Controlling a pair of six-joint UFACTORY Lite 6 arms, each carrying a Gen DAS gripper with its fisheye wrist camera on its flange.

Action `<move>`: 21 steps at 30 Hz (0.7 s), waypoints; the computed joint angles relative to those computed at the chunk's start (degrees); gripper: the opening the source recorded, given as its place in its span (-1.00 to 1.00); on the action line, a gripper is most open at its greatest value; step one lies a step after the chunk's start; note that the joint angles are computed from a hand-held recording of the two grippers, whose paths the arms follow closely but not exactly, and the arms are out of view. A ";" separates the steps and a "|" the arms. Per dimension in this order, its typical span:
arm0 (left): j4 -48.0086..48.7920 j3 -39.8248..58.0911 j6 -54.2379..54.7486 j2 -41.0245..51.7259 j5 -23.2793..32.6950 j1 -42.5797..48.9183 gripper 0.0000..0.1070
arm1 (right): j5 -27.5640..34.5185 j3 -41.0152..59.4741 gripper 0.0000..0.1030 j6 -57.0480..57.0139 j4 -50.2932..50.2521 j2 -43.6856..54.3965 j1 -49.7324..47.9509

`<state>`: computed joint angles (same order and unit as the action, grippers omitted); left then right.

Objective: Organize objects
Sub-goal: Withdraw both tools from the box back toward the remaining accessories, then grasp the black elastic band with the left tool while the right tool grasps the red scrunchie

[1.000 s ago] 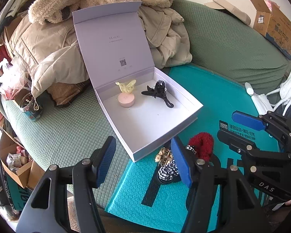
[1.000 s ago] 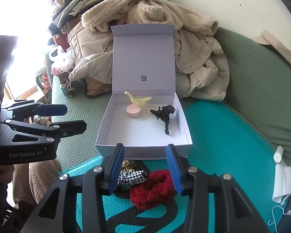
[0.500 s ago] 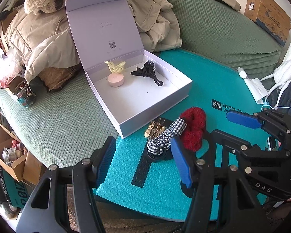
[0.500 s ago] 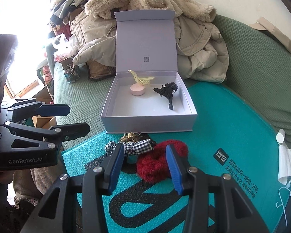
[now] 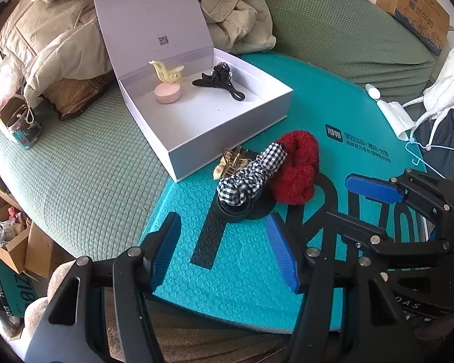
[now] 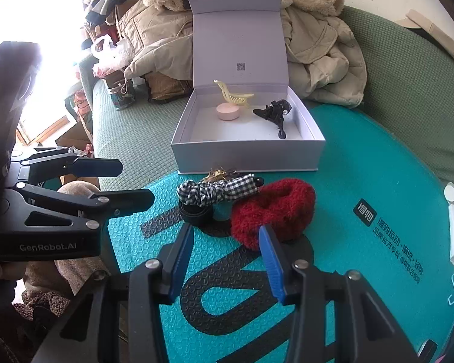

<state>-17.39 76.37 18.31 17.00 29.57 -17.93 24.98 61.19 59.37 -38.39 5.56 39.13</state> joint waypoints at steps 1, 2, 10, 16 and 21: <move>-0.67 -0.20 0.62 0.52 -0.37 -0.11 0.07 | -0.68 -0.23 -0.08 -0.26 0.18 0.42 -0.30; -1.57 -0.42 1.55 0.97 -0.70 -0.16 0.07 | -1.43 -0.57 -0.07 -0.40 0.33 0.75 -0.63; -4.06 1.57 4.36 6.59 -2.74 -0.84 0.07 | -4.94 -0.12 -0.06 3.41 -2.08 6.07 -3.46; -6.88 7.06 6.76 12.89 -1.61 0.08 0.07 | -6.59 0.51 -0.06 9.96 -8.81 7.98 -5.03; -5.73 12.65 6.10 18.71 -0.12 0.23 0.07 | -6.67 2.15 -0.06 12.22 -11.19 10.70 -6.66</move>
